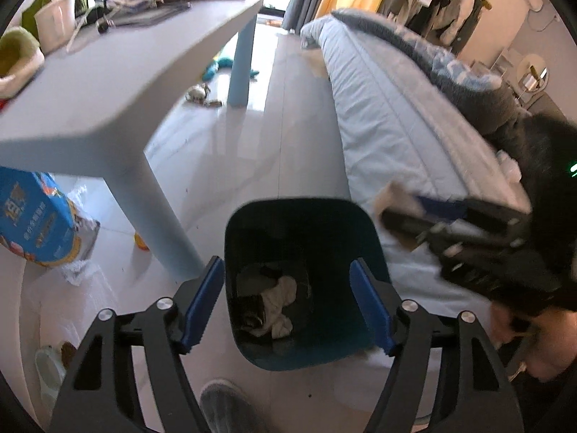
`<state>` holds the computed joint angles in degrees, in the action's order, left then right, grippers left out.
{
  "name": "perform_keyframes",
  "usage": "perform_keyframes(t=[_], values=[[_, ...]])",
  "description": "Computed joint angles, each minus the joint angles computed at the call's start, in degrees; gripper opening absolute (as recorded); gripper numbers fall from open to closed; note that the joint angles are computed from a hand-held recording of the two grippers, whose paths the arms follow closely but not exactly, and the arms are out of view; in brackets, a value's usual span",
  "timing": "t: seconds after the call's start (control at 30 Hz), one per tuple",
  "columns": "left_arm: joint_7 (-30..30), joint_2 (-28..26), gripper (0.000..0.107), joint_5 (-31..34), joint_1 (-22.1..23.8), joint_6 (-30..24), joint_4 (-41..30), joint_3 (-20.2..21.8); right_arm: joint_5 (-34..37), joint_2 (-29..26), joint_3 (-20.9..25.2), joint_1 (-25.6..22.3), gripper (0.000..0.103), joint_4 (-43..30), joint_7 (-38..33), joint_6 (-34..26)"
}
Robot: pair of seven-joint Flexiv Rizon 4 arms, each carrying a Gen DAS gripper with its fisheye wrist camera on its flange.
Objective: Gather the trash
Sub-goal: 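Open both tools to drop the ring and packet into the bin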
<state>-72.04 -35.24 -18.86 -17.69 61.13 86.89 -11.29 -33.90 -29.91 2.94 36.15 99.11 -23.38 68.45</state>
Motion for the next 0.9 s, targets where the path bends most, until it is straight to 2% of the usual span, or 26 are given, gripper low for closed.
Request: perform_keyframes(t=[0.17, 0.4, 0.63, 0.8, 0.87, 0.9], values=[[1.6, 1.3, 0.063, -2.1, 1.5, 6.4, 2.1, -1.8, 2.4, -2.2, 1.6, -0.3, 0.041, -2.5, -2.4, -2.3], [3.7, 2.8, 0.052, -3.5, 2.3, 10.9, 2.4, -3.1, 6.9, -5.1, 3.7, -0.7, 0.041, -5.6, -7.0, -5.2], [7.8, 4.7, 0.046, -6.0, 3.8, 14.9, 4.1, -6.5, 10.0, -6.4, 4.4, -0.4, 0.041, -7.2, -10.0, -8.0], [12.4, 5.9, 0.045, -9.2, 5.3, 18.0, 5.7, -10.5, 10.6, -5.8, 4.1, 0.3, 0.043, -6.9, -10.0, -9.6], [13.1, 6.0, 0.045, -10.5, 5.5, 18.4, 5.7, -11.3, 10.5, -5.4, 3.9, 0.4, 0.046, -6.4, -9.6, -9.7], [13.3, 5.9, 0.045, -11.0, 5.4, 18.5, 5.5, -11.5, 10.4, -5.2, 3.8, 0.6, 0.051, -6.1, -9.3, -9.6]])
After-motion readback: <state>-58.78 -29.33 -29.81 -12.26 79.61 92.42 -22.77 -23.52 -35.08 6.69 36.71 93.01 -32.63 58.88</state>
